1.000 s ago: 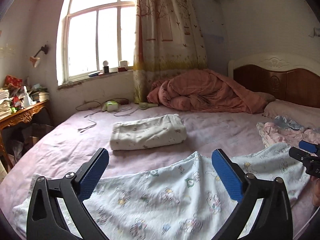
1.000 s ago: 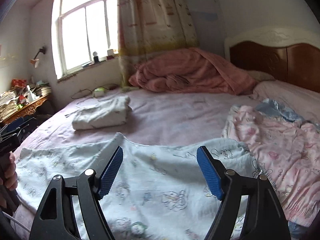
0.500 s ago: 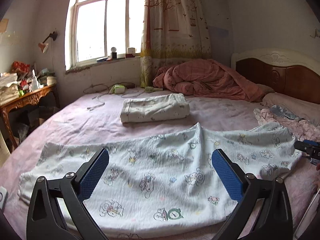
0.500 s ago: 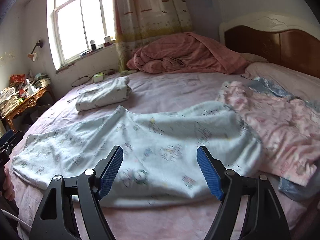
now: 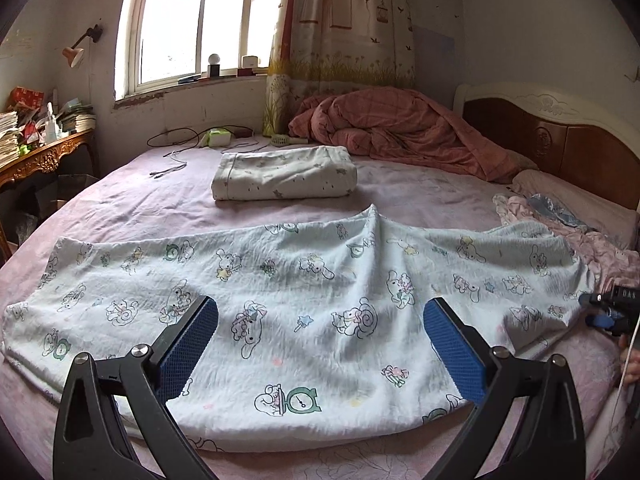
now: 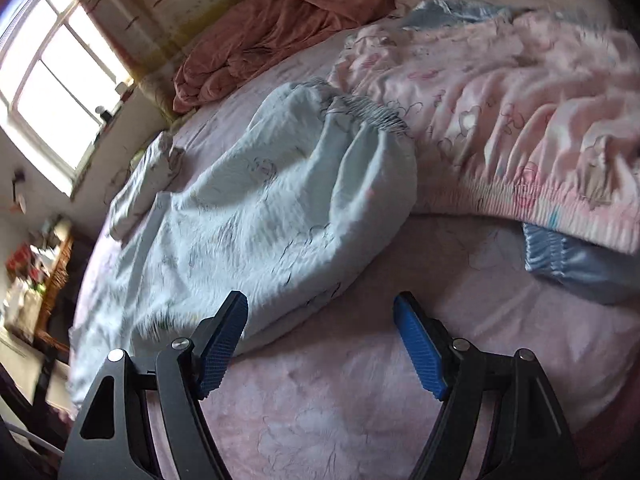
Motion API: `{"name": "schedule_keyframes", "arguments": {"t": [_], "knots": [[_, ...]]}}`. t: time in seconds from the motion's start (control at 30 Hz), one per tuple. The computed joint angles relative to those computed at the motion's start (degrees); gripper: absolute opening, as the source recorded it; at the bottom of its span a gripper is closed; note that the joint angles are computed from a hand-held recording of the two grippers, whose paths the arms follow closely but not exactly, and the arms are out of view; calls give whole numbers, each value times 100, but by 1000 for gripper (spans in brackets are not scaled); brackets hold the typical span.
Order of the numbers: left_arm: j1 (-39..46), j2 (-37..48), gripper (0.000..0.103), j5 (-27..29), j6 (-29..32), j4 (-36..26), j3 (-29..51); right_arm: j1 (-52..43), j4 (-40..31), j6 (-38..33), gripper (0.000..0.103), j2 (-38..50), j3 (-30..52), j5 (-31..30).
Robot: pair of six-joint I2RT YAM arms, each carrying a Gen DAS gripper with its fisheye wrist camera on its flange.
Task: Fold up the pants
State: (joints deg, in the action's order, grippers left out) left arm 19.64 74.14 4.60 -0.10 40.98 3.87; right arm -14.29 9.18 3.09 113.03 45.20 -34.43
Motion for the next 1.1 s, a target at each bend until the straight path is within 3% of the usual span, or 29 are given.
{"name": "schedule_keyframes", "arguments": {"t": [0.2, 0.3, 0.37, 0.4, 0.43, 0.5, 0.63, 0.77, 1.1], "knots": [[-233, 347, 102, -297, 1, 170, 9, 133, 248, 200, 63, 530, 582, 180], [-307, 545, 102, -362, -18, 283, 5, 183, 279, 263, 63, 824, 909, -17], [-372, 643, 102, -428, -6, 331, 1, 215, 251, 379, 49, 875, 1031, 13], [-400, 684, 102, -462, 1, 370, -11, 243, 181, 400, 33, 883, 1099, 77], [-428, 714, 102, -504, 9, 406, -24, 276, 141, 411, 22, 866, 1130, 133], [-425, 685, 102, -555, 51, 442, -67, 378, 287, 301, 11, 690, 1002, 211], [-280, 572, 102, -623, 191, 483, -140, 834, 866, -195, 7, -44, 416, 524], [205, 368, 102, -290, 301, 258, -119, 1398, 1187, -212, 5, -673, 62, 875], [1761, -379, 102, 781, 759, -386, 44, 3500, 846, 235, 5, -1626, 284, 1593]]}}
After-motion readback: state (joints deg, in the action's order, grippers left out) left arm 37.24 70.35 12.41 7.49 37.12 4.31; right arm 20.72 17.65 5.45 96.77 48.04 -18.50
